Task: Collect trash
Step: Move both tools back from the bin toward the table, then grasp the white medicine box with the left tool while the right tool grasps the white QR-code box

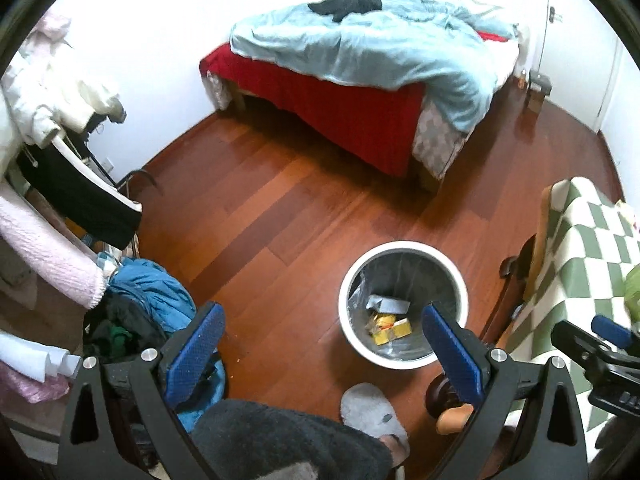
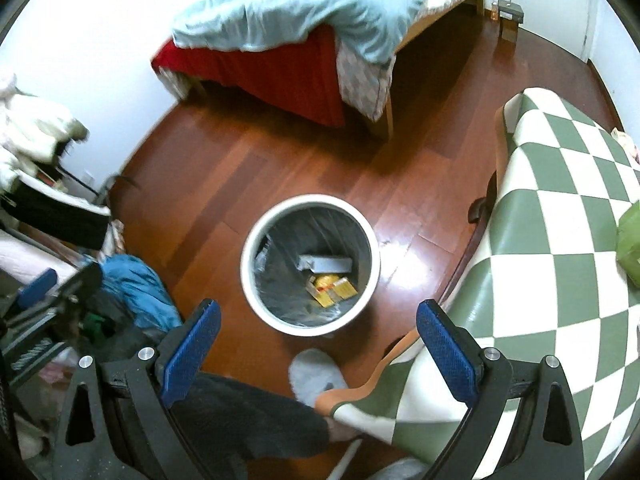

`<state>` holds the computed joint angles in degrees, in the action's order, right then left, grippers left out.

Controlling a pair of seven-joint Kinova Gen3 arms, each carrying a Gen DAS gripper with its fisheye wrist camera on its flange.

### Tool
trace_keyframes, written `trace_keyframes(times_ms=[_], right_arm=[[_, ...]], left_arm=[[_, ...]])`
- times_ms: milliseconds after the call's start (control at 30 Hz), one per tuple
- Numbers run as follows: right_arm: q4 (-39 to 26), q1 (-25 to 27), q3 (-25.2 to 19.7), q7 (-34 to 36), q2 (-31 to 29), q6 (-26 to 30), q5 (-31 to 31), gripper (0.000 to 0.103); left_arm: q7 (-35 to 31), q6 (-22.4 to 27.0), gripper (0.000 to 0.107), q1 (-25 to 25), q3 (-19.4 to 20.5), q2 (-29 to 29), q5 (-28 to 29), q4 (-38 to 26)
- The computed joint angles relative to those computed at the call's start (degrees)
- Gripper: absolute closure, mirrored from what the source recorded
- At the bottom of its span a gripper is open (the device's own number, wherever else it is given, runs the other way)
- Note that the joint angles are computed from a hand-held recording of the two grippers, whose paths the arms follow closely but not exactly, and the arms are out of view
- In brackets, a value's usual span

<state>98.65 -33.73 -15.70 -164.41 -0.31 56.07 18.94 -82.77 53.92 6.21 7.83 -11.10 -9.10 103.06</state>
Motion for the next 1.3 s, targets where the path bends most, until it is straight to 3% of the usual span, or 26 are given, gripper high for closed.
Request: trace_keyframes(times_ms=[100,233,367,467,533,667,733,933,1067,1300], right_arm=[[3.2,1.0,-0.6,-2.5,-6.9,-0.9,-1.1,0.004],[6.9,4.7,-1.4,-3.6,-15.9,2.3,-3.1,0.004],[11.0,10.0,-0.6,-5.2,-26.6,11.5,-4.5,0.004],[14.4,14.8,3.1,-4.1,-34.5,18.5,-6.3,0.004],[17.3,16.3,7.7,-3.1,-39.8,23.2,-5.2,0.004],[21.0,11.1,18.3,-3.9,-47.8,32.5,1.9,0.004],[22.1,8.0,23.6,-3.3,-51.8,37.0,6.5,0.004],[22.0,1.1,39.5,1.7,-56.6,42.8,19.5,0.004],[20.4,2.0,50.0,10.4,-55.6,39.8,24.2,0.004],[19.0,9.3,65.7,25.4,-45.9,25.0,23.2,0.004]], left_arm=[[1.8,0.6,0.006,0.9,1.8,-2.1,0.6,-0.7],[7.8,0.2,0.006,3.4,8.4,-2.6,-1.2,-0.6],[15.4,0.0,0.006,11.2,13.3,3.2,-4.4,-1.8],[22.4,-1.6,0.006,17.1,17.7,9.5,-8.1,-2.8],[27.1,-1.2,0.006,22.4,18.9,14.3,-11.9,-4.9],[33.2,2.0,0.006,32.7,20.9,24.9,-19.2,-12.5],[34.3,4.5,0.006,34.8,22.6,28.9,-21.0,-17.0],[30.2,9.4,0.004,42.9,22.3,37.6,-20.7,-32.9],[25.0,13.5,0.004,48.9,19.9,43.7,-21.5,-43.5],[16.1,23.2,0.004,55.7,15.4,53.5,-20.3,-59.4]])
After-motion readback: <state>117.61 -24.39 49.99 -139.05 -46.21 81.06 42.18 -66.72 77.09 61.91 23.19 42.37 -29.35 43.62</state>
